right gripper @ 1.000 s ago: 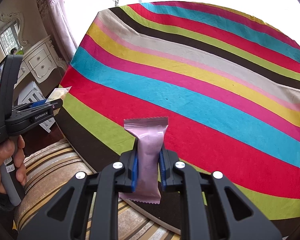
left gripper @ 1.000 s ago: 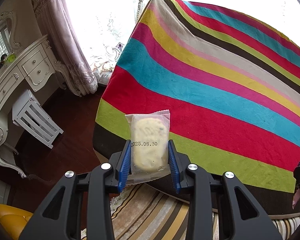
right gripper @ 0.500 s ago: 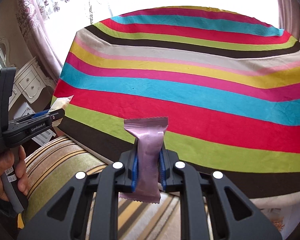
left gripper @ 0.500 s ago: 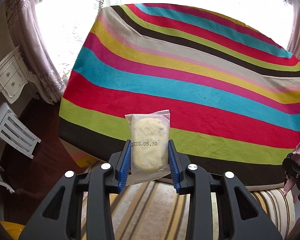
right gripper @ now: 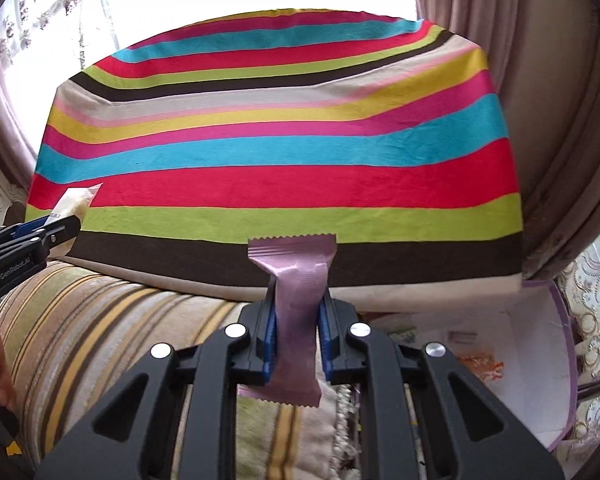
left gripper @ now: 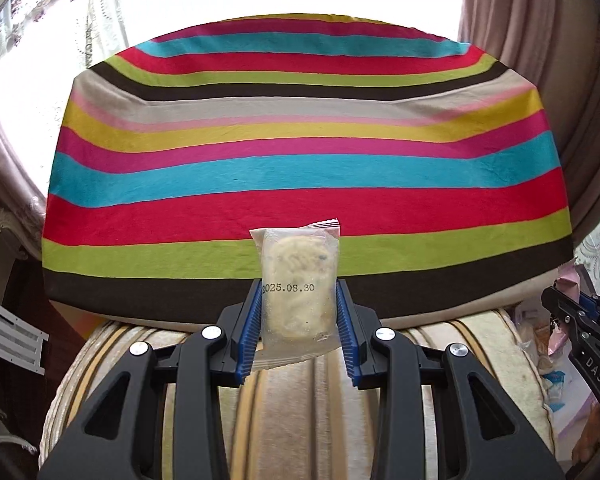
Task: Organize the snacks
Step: 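Carry both packets into the white box and open both tools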
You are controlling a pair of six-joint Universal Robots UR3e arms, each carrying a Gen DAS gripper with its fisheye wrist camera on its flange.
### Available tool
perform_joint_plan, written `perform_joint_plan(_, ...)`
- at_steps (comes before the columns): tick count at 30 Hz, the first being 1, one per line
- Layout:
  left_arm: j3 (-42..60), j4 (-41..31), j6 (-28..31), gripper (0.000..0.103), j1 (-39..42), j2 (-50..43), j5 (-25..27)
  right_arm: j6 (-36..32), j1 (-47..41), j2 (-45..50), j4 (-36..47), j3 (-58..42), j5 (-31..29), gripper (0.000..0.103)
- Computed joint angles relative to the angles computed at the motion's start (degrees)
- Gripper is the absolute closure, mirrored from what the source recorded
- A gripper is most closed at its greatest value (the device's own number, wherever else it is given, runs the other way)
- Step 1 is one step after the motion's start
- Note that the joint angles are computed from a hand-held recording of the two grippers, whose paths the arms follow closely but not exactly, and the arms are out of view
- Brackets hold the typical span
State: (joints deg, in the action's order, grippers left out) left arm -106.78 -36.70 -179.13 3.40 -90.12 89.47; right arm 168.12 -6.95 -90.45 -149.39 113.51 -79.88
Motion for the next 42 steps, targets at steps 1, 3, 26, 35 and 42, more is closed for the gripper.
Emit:
perform_joint_plan(1,0.7,-0.2,-0.1,0.070,-1.4,-0.6,0.0,-0.3,-1.2,-1.2,0.0,1.3,-0.2,0.086)
perform_joint_plan(3,2.0,-0.6,-0.4,0.070,-4.3,-1.7,0.0,-0.9,-3.5,-3.7,0.0,3.9,-1.0,0.086)
perform_joint_plan(26,18.2,-8.7,0.3,0.070,-21.8,-15.3,-10.0,-5.6,-19.3,-12.7,-3.8,16.4,-5.6,0.086)
perform_joint_plan(35,24.6,-14.1,0.4,0.069,-25.1,-22.0,-15.7,-7.2,-25.4,-13.7,-5.5,20.9,-6.2,0.085)
perform_joint_plan(42,24.4,-16.0,-0.5,0.030,-23.9,-22.1,-19.4,-7.6,-28.5,-16.2,-5.9,24.0,-5.9,0.038)
